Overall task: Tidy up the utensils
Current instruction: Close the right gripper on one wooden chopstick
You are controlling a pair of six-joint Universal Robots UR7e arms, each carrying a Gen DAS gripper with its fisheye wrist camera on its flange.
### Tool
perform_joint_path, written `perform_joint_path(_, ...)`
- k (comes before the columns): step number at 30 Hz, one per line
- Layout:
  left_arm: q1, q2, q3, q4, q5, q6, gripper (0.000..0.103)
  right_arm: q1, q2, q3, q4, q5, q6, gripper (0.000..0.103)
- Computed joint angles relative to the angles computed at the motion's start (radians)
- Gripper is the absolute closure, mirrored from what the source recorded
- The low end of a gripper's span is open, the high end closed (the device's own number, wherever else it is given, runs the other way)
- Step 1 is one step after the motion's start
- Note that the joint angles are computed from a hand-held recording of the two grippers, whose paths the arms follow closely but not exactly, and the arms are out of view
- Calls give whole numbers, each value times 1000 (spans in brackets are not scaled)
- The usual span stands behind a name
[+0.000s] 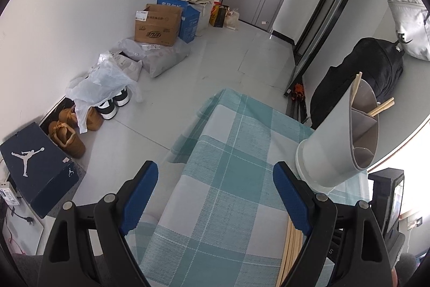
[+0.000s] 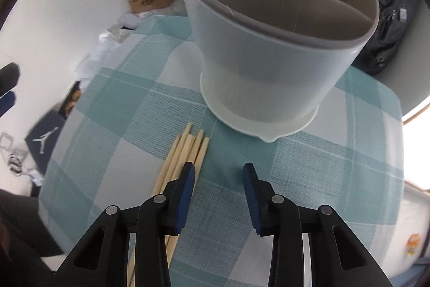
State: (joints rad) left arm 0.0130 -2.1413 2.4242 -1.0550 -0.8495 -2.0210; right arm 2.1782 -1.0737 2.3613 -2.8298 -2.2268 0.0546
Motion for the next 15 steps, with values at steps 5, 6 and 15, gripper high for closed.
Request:
perform_joint_path(5, -4, -8, -2, 5, 2, -4, 19, 34, 38, -39, 53, -40, 3, 71)
perform_joint_path(6, -2, -12, -2, 3, 3, -2, 19, 41, 50, -50, 81, -59, 13, 73)
perform_joint_path(15, 8, -29, -13, 44, -17, -23, 19, 47, 83, -73, 70, -85, 39, 79)
